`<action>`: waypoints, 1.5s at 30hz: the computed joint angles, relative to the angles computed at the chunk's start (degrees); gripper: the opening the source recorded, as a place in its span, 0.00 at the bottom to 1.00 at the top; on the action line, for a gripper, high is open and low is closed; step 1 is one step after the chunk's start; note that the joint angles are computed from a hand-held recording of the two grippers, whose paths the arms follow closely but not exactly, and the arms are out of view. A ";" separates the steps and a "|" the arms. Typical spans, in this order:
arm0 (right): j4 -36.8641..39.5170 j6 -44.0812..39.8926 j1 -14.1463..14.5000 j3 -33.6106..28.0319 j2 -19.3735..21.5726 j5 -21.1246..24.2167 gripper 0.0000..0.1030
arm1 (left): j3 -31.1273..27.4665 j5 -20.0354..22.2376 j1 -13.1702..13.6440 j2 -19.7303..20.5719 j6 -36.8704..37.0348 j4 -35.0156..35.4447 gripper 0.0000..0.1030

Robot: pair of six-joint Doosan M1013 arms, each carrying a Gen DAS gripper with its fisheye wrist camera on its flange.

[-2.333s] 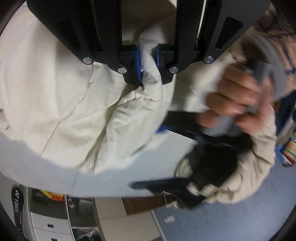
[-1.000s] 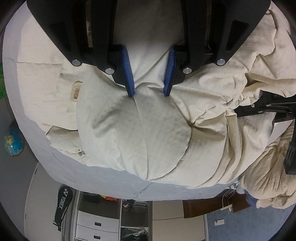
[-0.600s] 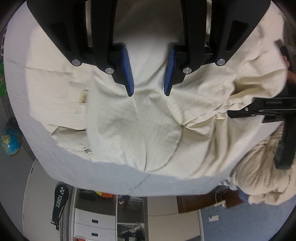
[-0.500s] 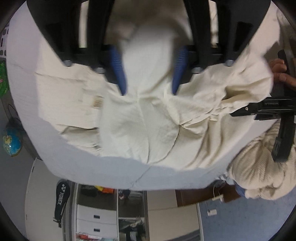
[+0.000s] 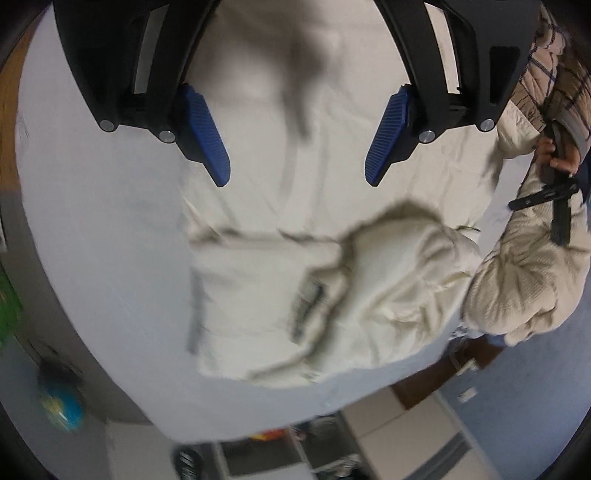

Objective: Fold large clothes

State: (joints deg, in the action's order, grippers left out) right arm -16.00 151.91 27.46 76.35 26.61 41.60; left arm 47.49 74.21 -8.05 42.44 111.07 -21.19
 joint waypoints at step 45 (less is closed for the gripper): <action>46.62 -30.93 -0.04 17.49 -8.69 -19.97 0.20 | 1.69 18.42 0.51 -0.72 2.57 3.10 0.12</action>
State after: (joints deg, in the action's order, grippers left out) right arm 30.62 120.98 27.42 93.84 17.92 21.63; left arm 49.18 92.63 -7.54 41.72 113.63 -18.09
